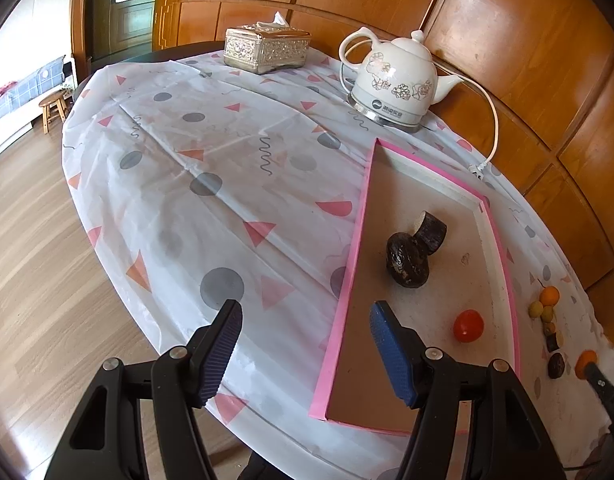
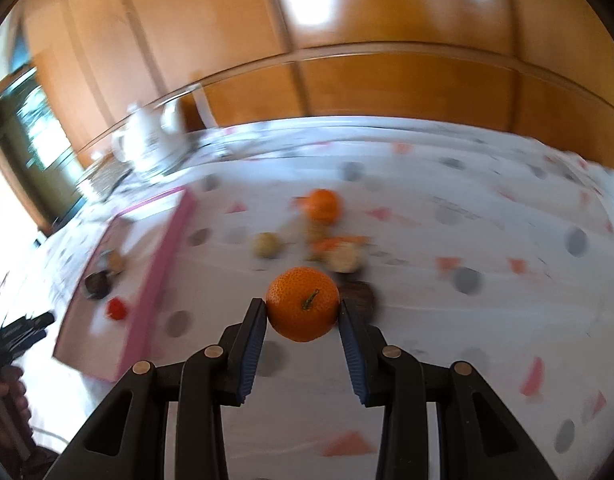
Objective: Organize fruits
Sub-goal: 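Reach the right tool to the large orange and grasp it, then carry the orange into the pink tray and open the right tool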
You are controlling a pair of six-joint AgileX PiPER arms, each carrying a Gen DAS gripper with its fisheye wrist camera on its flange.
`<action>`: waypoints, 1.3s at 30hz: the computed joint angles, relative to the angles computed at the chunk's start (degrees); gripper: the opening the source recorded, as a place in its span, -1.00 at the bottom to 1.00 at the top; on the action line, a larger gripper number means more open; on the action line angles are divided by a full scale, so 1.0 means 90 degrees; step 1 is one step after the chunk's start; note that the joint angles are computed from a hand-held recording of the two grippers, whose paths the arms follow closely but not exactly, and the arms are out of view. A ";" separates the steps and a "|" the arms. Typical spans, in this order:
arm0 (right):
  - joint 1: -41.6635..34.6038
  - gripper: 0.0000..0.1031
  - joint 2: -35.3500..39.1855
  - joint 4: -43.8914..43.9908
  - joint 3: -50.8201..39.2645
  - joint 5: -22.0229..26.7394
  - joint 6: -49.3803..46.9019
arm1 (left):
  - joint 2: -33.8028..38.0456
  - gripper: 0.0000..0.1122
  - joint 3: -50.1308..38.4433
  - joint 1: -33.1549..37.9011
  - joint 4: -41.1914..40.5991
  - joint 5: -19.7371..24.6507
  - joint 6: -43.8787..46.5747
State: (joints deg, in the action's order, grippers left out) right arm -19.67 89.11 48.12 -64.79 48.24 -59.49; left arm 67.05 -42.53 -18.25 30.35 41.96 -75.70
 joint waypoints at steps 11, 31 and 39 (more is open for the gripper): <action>0.2105 -0.28 0.0081 -0.0417 -0.0336 -0.0042 0.0468 | -0.0040 0.19 0.0088 0.0056 -0.0099 -0.0108 0.0074; 0.4522 -0.27 0.1819 -0.2684 -0.1976 -0.0731 0.2625 | -0.0159 0.19 0.0499 0.0858 -0.0749 -0.0476 0.0550; 0.4511 -0.24 0.1795 -0.2659 -0.1979 -0.0694 0.2810 | -0.0213 0.19 0.0481 0.0766 -0.0683 -0.0420 0.0467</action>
State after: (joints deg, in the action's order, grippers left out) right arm 20.94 105.26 24.18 -82.60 42.00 -34.20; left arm 65.13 -38.20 -11.35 24.21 38.18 -71.50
